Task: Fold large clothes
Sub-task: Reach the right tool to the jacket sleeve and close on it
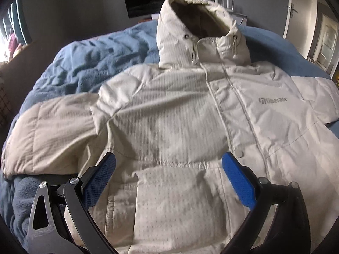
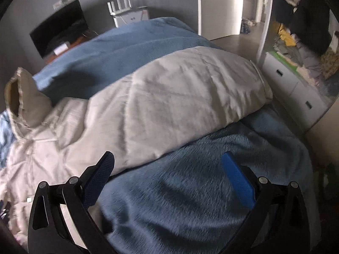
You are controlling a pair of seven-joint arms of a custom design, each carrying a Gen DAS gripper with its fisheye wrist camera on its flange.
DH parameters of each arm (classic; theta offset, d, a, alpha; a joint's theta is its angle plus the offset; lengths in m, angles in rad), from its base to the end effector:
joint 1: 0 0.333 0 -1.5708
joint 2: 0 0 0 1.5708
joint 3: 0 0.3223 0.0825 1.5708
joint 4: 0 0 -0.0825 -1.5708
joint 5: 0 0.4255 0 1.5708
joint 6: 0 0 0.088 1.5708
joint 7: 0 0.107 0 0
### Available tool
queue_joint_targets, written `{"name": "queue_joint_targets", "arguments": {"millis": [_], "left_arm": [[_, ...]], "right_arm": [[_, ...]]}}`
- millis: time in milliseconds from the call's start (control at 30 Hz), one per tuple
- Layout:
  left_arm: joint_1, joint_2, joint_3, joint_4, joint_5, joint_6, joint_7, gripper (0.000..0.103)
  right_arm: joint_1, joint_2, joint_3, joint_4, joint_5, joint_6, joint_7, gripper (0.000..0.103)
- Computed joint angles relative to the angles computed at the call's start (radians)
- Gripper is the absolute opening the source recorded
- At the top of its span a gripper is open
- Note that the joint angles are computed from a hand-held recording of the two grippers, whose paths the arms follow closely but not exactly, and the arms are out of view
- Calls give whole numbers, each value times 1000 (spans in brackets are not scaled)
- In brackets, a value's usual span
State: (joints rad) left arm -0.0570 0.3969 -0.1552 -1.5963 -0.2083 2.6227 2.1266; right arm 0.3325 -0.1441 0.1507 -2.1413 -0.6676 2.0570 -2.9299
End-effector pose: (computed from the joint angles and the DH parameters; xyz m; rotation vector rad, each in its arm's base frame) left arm 0.7434 -0.1378 0.4667 -1.2513 2.3406 -0.7358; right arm 0.5068 0.2309 0.4716 -0.7862 2.6565 -0.8066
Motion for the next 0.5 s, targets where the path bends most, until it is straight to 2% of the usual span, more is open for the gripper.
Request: {"name": "queue_joint_targets", "arguments": {"millis": [233,500], "left_arm": [[-6,6,-2,-9,14,2,13,97],[-14,20,-1,7,24,-11,17,97]], "right_arm": [[-10,65,-22,50,0,-74,-47,97],[-30,76,-51,28,30,-27,-66,97]]}}
